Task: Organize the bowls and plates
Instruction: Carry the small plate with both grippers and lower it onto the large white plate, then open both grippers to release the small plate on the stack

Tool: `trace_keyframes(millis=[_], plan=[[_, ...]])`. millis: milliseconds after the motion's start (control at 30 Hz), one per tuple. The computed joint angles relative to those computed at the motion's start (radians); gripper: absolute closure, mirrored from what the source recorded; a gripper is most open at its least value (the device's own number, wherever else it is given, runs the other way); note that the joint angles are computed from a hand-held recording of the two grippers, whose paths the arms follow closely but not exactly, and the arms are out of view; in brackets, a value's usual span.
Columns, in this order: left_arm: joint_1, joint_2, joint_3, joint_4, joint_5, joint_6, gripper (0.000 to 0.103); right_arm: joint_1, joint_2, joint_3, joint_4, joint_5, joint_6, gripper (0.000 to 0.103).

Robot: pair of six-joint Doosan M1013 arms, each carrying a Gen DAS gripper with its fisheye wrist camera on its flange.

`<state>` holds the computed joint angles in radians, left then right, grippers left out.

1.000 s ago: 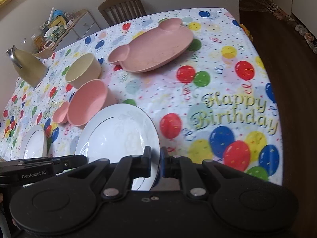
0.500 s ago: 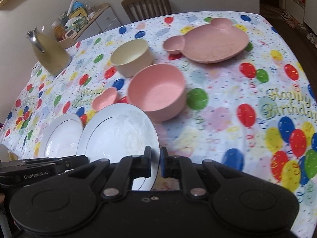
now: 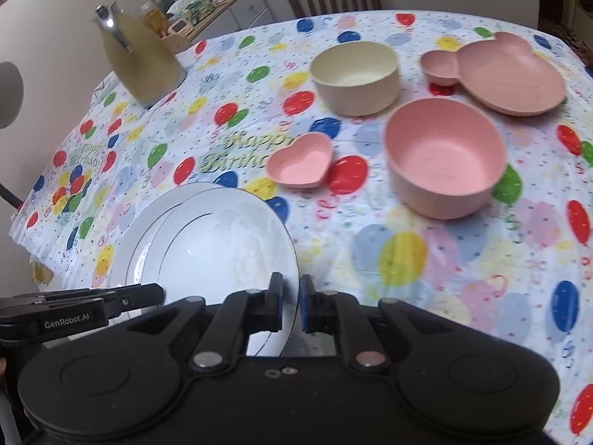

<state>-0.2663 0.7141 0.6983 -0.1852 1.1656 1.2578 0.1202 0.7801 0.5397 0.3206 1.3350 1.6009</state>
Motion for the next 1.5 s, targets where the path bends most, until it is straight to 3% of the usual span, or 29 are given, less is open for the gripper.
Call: trace_keyframes(millis=[500,1500], plan=[[0.046,0.001,0.029,-0.001,0.015,0.0,0.089,0.052,0.112,-0.181,-0.041,0.109,0.016,0.095],[0.069,0.036,-0.031,-0.034,0.087,0.037,0.089,0.055,0.25,-0.428,-0.024,0.261,0.086,0.095]])
